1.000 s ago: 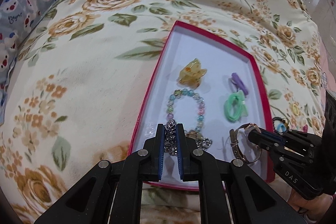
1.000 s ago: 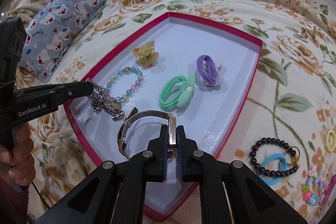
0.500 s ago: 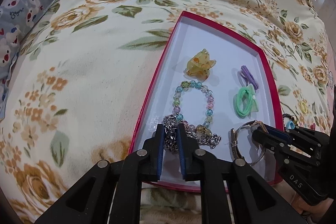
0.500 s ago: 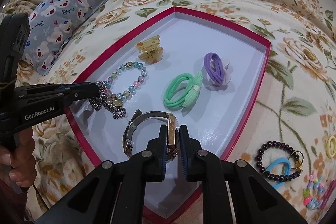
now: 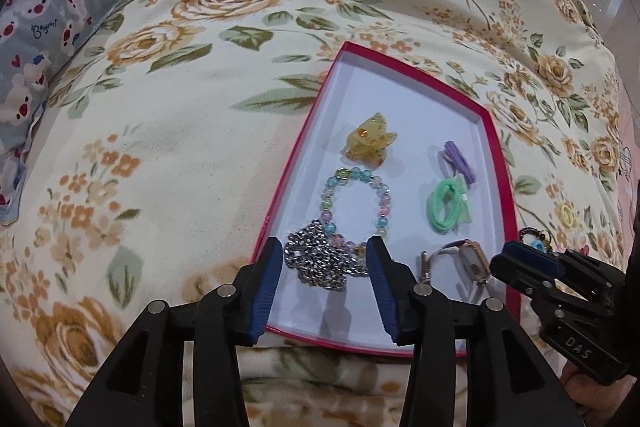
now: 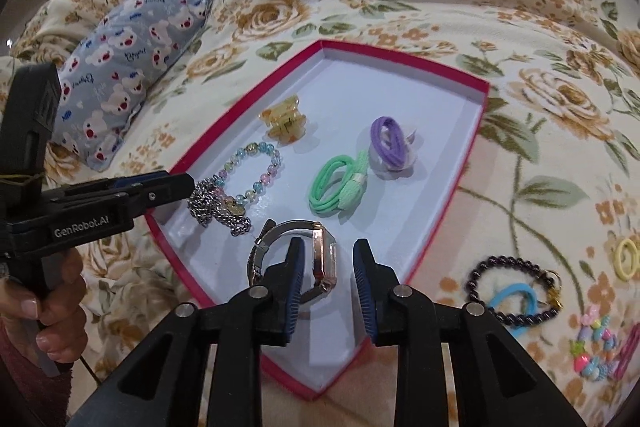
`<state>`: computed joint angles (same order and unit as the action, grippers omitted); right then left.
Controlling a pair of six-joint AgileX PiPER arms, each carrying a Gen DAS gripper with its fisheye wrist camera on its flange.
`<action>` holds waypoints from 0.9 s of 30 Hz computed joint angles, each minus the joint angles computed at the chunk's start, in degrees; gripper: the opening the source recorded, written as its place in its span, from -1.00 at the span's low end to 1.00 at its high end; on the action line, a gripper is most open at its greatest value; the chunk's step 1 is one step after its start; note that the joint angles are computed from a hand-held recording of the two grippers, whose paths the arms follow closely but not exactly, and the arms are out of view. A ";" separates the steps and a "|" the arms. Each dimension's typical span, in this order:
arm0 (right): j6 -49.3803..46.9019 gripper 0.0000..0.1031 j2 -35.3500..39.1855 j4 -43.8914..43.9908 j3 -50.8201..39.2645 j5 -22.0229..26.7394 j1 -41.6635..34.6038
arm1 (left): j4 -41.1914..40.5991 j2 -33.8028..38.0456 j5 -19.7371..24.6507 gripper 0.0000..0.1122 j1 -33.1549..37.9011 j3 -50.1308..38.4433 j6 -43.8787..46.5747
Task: Organize jewelry
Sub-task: 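Carry the silver chain and watch into the box and release both, then grasp the black bead bracelet with the left tool while the right tool grasps the pink hair clip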
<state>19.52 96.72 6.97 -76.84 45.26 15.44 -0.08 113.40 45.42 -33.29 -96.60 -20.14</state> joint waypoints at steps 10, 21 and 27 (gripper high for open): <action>5.62 -0.28 -11.22 -3.16 8.12 -0.51 -2.67 | 0.67 -3.20 -0.63 0.03 -2.51 2.22 -1.18; 12.65 -0.13 -24.41 -8.79 18.12 2.35 -8.22 | 0.52 -3.38 0.19 0.15 -6.10 1.05 -0.31; 14.13 -0.13 -30.15 -9.77 22.84 4.16 -11.99 | 0.48 -2.03 1.01 0.14 -8.51 -1.23 0.78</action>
